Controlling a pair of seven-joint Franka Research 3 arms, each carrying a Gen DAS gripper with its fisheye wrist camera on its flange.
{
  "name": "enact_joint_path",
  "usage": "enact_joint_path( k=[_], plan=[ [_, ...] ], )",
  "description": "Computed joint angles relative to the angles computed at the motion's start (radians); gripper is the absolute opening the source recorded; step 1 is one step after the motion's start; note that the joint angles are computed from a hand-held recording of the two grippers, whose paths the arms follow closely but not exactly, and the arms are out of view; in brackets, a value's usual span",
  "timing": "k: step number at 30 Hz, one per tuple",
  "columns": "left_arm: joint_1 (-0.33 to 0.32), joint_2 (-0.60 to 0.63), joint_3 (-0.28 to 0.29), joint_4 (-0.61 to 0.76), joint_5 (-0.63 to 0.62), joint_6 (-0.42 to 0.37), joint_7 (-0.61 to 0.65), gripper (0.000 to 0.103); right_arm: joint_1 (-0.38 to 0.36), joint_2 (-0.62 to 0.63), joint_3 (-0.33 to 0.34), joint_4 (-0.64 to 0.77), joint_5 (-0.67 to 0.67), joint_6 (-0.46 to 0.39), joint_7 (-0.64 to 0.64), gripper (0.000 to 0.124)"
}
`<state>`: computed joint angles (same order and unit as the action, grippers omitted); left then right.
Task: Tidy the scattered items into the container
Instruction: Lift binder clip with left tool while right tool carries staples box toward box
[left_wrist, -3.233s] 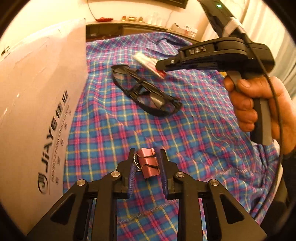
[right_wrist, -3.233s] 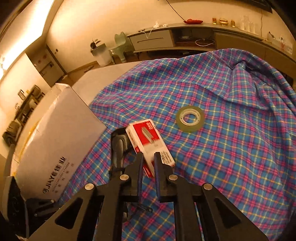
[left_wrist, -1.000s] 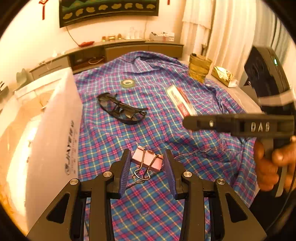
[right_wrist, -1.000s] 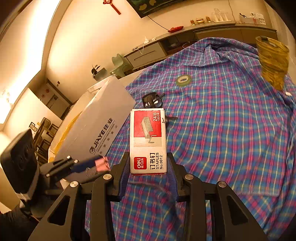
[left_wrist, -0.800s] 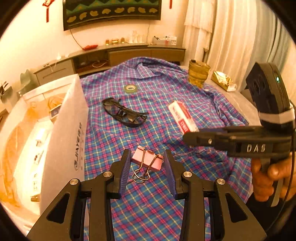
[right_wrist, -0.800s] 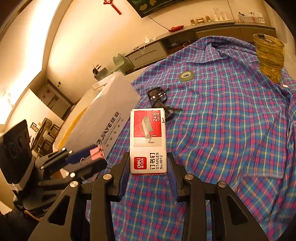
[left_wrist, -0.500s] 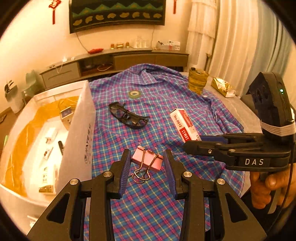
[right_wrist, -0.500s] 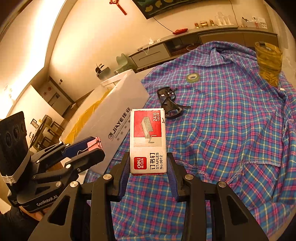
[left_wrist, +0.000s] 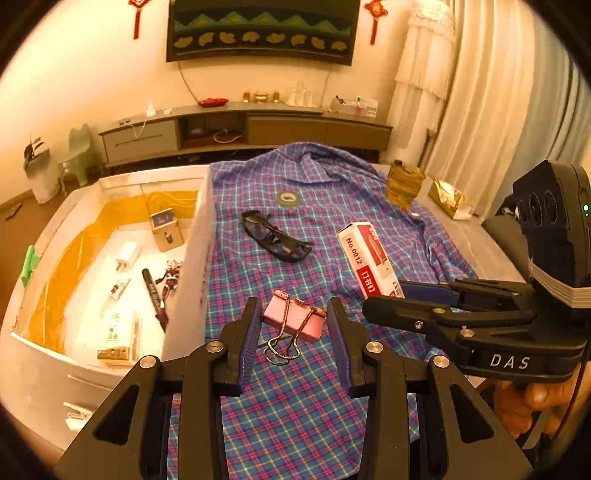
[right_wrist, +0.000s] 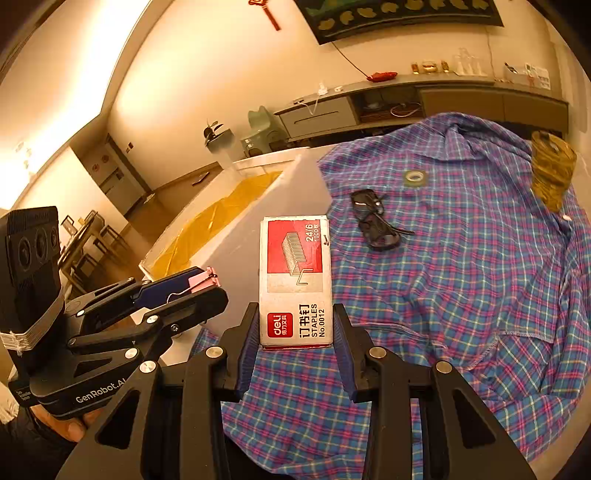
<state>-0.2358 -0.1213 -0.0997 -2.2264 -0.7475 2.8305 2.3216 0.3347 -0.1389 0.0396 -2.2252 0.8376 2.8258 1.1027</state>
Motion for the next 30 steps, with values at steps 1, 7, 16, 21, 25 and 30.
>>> enact_joint_path(
  k=[1,7,16,21,25,30],
  plan=[
    [0.0,-0.004,0.004,-0.002,-0.009,-0.003,0.007,0.038,0.0,0.001,0.006,0.004,-0.017,0.002,0.013,0.039],
    [0.011,-0.02,0.033,0.0,-0.088,-0.042,0.056,0.038,0.005,0.015,0.029,0.032,-0.109,0.005,0.083,0.039],
    [0.065,-0.006,0.05,0.033,-0.161,-0.09,0.086,0.038,0.01,0.061,0.047,0.108,-0.233,-0.007,0.168,0.039],
    [0.104,0.008,0.051,0.053,-0.177,-0.104,0.088,0.038,0.013,0.094,0.056,0.157,-0.293,-0.021,0.203,0.039],
    [0.131,0.023,0.051,0.074,-0.186,-0.115,0.093,0.038,0.015,0.119,0.062,0.192,-0.324,-0.031,0.221,0.039],
    [0.165,0.046,0.048,0.106,-0.187,-0.123,0.087,0.038,0.018,0.151,0.068,0.237,-0.375,-0.047,0.25,0.039]
  ],
)
